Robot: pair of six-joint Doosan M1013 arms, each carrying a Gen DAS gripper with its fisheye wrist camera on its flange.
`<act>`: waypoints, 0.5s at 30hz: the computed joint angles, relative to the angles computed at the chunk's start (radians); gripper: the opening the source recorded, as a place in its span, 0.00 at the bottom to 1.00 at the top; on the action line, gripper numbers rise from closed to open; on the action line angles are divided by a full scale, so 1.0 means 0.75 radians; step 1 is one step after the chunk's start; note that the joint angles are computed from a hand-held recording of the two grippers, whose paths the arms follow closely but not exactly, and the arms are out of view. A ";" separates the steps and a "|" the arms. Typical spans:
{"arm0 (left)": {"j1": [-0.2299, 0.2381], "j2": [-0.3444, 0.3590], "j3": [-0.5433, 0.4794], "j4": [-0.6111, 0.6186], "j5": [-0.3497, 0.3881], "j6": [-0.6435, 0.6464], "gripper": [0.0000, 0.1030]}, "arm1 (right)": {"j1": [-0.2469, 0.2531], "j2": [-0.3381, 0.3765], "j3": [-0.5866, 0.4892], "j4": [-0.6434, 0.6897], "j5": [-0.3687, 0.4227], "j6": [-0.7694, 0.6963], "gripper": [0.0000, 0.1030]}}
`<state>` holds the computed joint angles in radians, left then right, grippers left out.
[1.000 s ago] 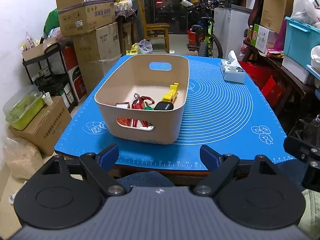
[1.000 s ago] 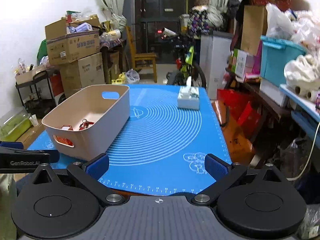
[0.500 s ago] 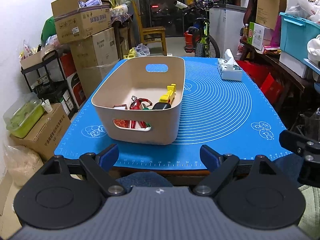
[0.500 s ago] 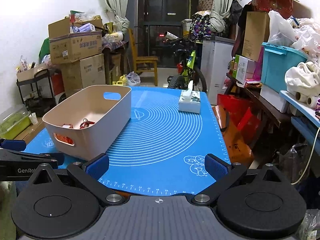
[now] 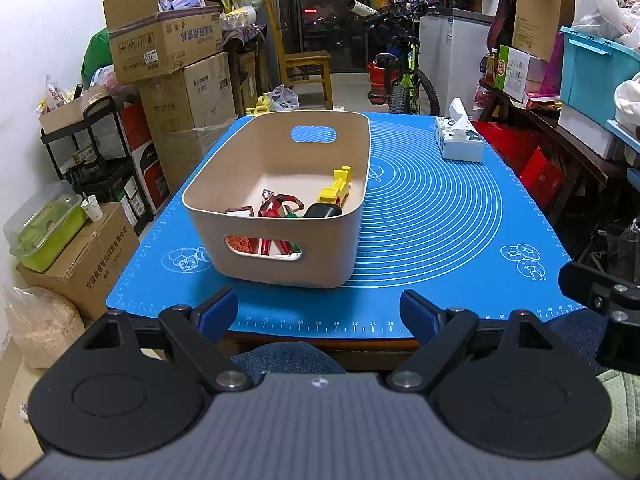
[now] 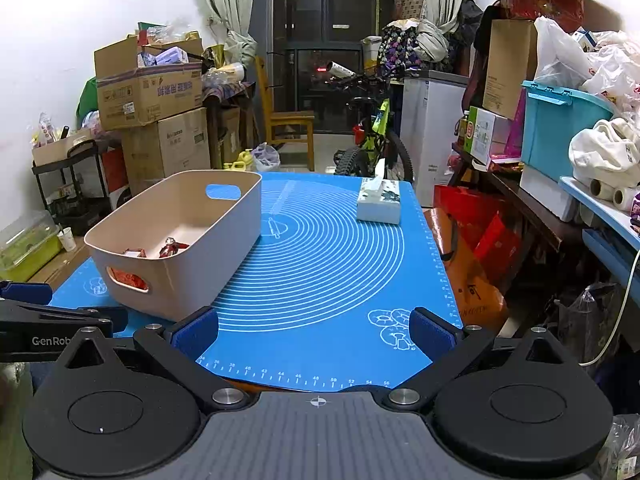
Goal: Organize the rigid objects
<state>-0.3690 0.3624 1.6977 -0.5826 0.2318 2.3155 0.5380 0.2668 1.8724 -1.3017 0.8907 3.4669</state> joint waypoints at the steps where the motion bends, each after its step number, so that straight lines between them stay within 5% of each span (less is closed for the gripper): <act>1: 0.000 0.000 0.000 0.000 0.000 0.000 0.85 | 0.000 0.000 0.000 0.000 0.000 0.000 0.98; 15: 0.002 0.002 -0.003 0.010 0.003 -0.008 0.85 | 0.001 0.001 -0.001 0.001 0.001 -0.002 0.98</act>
